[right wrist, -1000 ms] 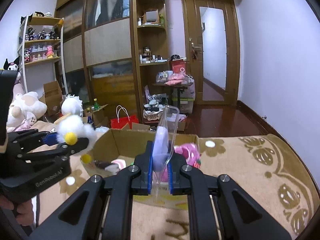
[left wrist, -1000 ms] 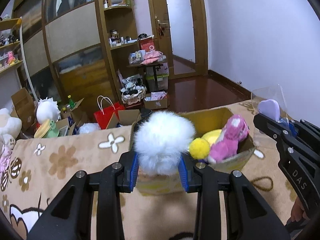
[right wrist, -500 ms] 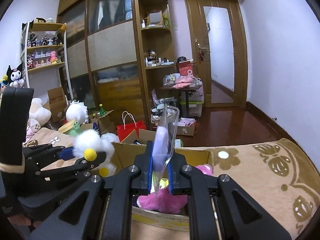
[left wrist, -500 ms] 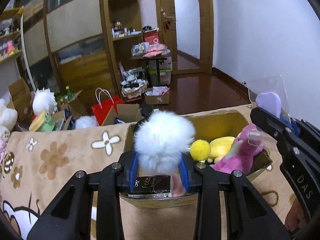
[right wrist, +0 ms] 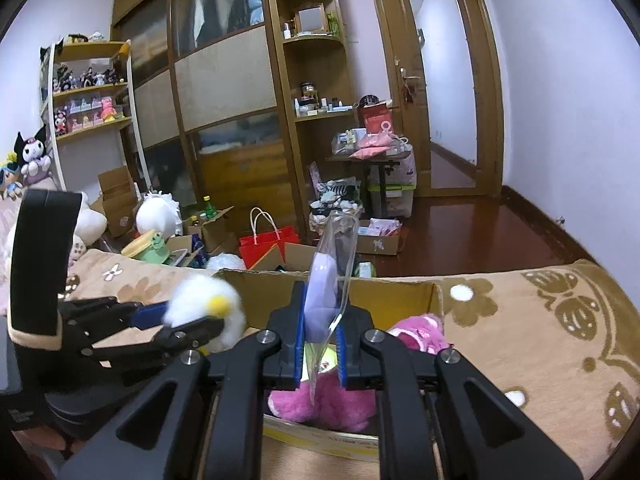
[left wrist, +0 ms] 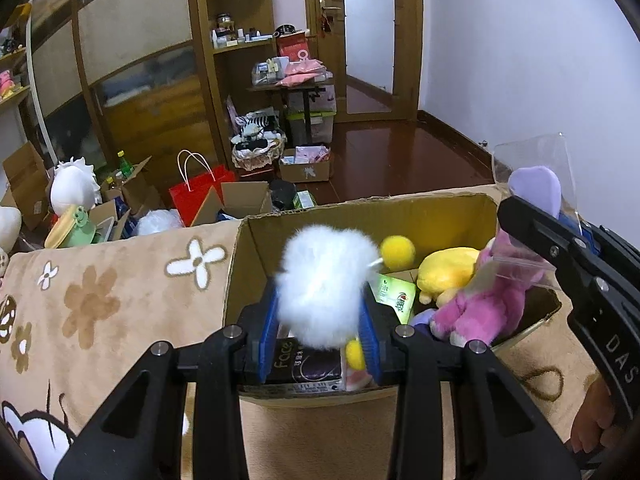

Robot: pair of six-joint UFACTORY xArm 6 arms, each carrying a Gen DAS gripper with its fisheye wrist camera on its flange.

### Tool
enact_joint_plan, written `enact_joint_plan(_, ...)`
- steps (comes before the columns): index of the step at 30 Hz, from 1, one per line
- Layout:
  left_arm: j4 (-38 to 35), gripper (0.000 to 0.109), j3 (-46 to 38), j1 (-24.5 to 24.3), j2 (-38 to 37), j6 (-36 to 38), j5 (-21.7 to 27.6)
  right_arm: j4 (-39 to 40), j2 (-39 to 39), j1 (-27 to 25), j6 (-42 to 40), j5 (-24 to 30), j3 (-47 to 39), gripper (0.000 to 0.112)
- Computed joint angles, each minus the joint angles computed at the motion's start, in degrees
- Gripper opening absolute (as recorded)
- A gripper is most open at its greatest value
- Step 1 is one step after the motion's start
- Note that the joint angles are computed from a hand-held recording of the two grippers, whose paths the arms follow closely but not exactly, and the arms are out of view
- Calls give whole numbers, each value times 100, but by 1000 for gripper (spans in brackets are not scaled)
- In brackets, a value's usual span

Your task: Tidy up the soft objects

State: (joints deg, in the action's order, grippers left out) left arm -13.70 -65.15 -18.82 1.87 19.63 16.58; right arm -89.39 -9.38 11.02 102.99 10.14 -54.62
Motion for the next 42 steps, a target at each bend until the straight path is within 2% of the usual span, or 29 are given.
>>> enact_joint_plan(6,-79,38,-94,36,73,14,169,222,197,-127,-217,-198,-80,15)
enact_joint_plan(8,-20,54,-82,52,72,-74,149,356,261,-148,-331,-224,-92,15)
enact_joint_plan(12,-18,58,-19,60,27,-70,67,386,310,-167,-307,-281,-81,17)
enact_joint_plan(15,163,66,24,71,15,-203,63,362,283,-167,-265,-269,-54,28)
enact_joint_plan(18,566,70,156,81,-65,-442,-38,377,187,-132,-259,-204,22,30)
enact_joint_plan(21,740,76,274,82,-176,-536,-136,534,1,-88,-375,-122,173,43)
enact_joint_plan(23,924,82,369,94,-288,-667,-156,580,-118,-68,-408,-57,258,46)
enact_joint_plan(25,1182,84,444,118,-412,-915,-117,747,-292,7,-565,141,379,55)
enact_joint_plan(29,1092,88,652,173,-720,-913,-103,1120,-627,32,-859,272,623,59)
enact_joint_plan(32,1170,96,863,218,-970,-975,-213,1320,-915,112,-1012,450,796,73)
enact_joint_plan(35,1113,98,1090,250,-1271,-889,-261,1499,-1259,203,-1184,681,989,79)
enact_joint_plan(40,987,99,1404,276,-1697,-746,-275,1845,-1785,353,-1556,957,1242,99)
enact_joint_plan(42,971,99,1498,291,-1849,-740,-254,1914,-2004,450,-1625,1108,1354,103)
